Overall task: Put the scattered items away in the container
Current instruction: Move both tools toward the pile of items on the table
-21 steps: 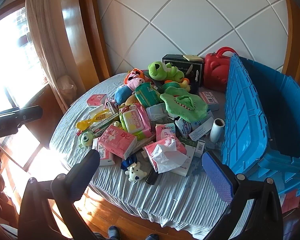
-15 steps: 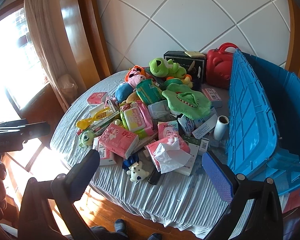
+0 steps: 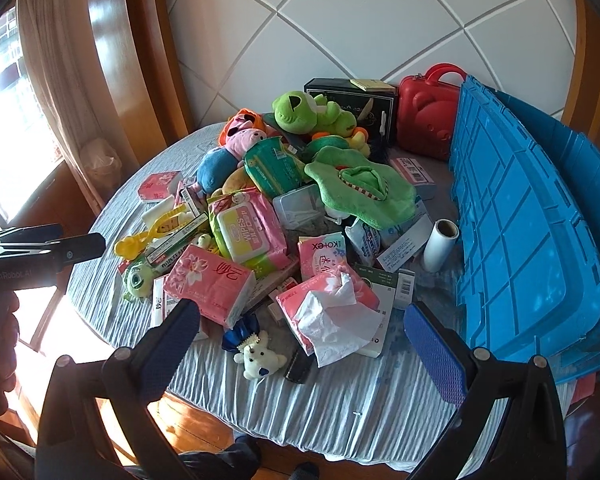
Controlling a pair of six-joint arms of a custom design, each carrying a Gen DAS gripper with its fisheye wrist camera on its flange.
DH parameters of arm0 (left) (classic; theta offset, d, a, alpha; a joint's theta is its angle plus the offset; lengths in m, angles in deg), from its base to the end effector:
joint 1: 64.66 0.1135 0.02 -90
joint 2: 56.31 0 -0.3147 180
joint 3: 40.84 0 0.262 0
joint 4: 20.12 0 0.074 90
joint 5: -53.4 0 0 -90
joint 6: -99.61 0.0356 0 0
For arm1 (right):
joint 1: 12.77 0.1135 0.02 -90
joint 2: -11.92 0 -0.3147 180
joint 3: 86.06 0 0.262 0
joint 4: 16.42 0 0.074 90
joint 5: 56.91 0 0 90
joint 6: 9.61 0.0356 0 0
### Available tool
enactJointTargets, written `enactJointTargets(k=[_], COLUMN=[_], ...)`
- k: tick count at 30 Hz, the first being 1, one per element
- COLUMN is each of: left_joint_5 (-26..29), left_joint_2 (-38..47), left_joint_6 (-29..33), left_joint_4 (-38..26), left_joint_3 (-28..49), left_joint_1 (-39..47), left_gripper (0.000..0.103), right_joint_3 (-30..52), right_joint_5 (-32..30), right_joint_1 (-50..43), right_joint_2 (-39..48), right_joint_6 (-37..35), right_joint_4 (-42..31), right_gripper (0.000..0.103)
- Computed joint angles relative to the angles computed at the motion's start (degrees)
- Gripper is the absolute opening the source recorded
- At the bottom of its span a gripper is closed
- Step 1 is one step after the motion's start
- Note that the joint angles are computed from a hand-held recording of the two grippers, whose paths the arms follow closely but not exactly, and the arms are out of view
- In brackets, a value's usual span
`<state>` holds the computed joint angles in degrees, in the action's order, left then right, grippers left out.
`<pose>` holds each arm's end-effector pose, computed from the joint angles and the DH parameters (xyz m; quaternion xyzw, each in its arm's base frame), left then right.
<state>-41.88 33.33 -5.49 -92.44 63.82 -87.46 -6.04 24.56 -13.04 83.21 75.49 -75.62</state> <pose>0.3057 -0.1249 0.4040 0.0514 0.9572 -0.0495 0.2803 0.2475 0.0041 0.3671 -0.0630 0.9367 0.0547 0.3400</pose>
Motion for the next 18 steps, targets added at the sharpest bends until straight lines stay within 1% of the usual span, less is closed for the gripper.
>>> enactJointTargets(k=[3, 8, 13, 15, 18], left_joint_5=[4.32, 10.14, 13.28, 15.00, 14.43], left_joint_2=[1.94, 6.36, 9.15, 10.24, 11.05], left_joint_6=[4.30, 11.39, 17.91, 21.85, 29.53], left_joint_4=[3.90, 7.16, 10.76, 12.39, 16.92], left_joint_3=[-1.63, -3.21, -6.13, -7.40, -10.59], left_joint_1=[2.26, 4.80, 5.87, 5.79, 4.97], left_gripper=[0.102, 0.102, 0.102, 0.102, 0.102], right_joint_3=[-0.35, -0.73, -1.68, -2.24, -3.28], right_joint_5=[2.98, 7.46, 11.62, 12.73, 14.13], right_joint_1=[1.93, 3.83, 4.95, 5.29, 5.89], right_joint_2=[1.52, 4.01, 5.36, 5.36, 4.99], right_joint_6=[2.53, 6.66, 10.49, 12.15, 14.09], right_joint_4=[1.30, 2.27, 1.78, 1.42, 1.11], right_gripper=[0.103, 0.103, 0.103, 0.103, 0.103])
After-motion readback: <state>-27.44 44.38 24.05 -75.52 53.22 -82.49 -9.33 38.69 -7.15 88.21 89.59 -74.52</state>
